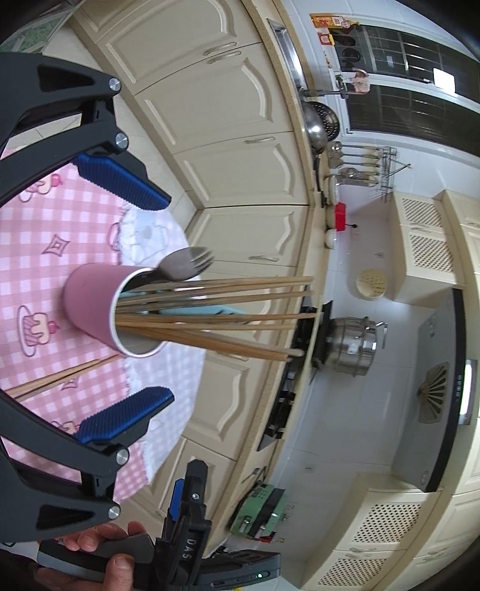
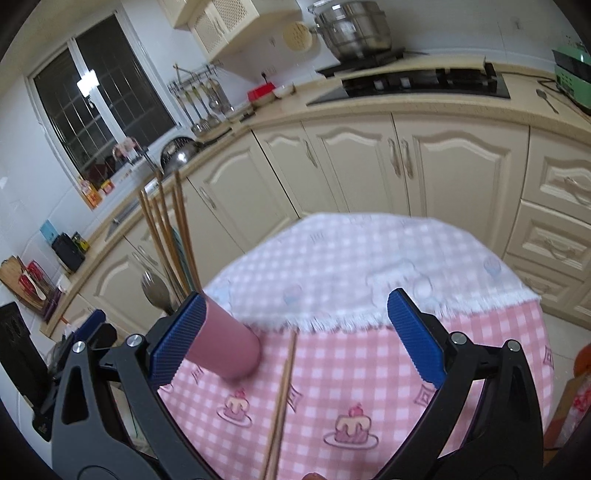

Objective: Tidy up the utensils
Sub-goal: 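Open both grippers and move them back to the last chopsticks, then grasp one chopstick with each gripper from the cloth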

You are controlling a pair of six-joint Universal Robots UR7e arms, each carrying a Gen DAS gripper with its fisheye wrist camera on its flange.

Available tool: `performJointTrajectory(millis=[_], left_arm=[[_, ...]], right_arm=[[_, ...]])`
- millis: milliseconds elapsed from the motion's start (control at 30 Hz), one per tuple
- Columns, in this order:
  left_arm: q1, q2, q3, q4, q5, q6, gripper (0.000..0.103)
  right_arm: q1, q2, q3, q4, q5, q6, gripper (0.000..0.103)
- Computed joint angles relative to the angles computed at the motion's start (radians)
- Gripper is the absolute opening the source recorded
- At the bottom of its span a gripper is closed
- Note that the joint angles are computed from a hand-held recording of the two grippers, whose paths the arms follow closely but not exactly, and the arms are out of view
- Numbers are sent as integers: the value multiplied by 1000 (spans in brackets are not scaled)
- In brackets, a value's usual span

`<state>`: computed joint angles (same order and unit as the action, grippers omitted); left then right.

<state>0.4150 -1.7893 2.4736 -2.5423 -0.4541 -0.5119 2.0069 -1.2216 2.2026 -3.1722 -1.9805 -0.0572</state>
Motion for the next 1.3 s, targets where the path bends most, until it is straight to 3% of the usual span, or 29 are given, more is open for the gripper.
performJointTrajectory(millis=[367,900,1300], left_arm=[[0,-28,16,186,-53,-159,94],[32,1,18,352,-127,-324,94],[77,41,17,383,-184,-346,94]], right_arm=[[4,54,53,110,-134,-35,97],[17,162,68,153,-228,-57,97],[52,218,59,125,-318,-120,97]])
